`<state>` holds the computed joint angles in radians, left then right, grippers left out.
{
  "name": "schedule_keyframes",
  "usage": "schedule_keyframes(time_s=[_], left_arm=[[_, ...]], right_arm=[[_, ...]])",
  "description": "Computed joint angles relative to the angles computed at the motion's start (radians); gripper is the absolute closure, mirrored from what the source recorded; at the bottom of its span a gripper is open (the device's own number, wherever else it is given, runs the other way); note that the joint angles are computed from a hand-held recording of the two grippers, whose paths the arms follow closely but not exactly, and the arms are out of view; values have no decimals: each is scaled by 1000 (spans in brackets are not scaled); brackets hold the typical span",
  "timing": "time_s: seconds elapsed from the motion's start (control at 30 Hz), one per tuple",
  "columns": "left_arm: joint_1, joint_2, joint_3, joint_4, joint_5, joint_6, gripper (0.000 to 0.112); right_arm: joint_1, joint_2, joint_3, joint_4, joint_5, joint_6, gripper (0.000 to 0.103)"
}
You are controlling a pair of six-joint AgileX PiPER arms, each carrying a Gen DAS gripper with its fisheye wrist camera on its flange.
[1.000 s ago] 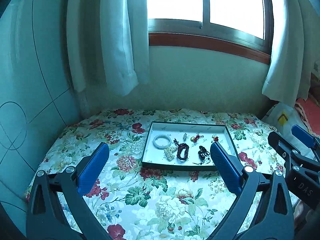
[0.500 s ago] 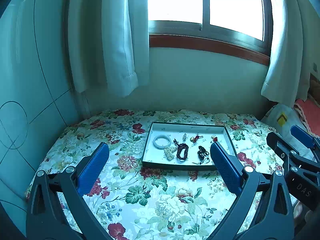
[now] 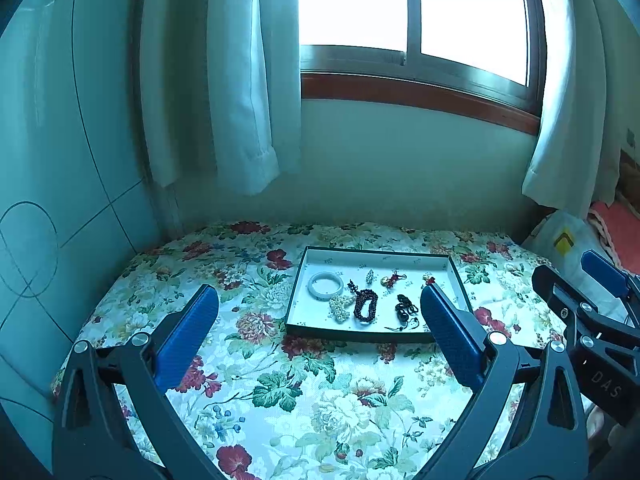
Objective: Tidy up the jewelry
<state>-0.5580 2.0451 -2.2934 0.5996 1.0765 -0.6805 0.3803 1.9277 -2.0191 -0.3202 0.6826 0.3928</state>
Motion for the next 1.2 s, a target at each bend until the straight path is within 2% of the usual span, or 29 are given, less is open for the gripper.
schedule_keyframes(time_s=[0.47,1.2], left_arm=[[0,5,-35,-17,13,19,12],[-8,-17,35,23,-15,-36,11]], right_arm=[[9,-19,25,-24,-14,19,21],[16,-21,27,-32,-7,28,21]])
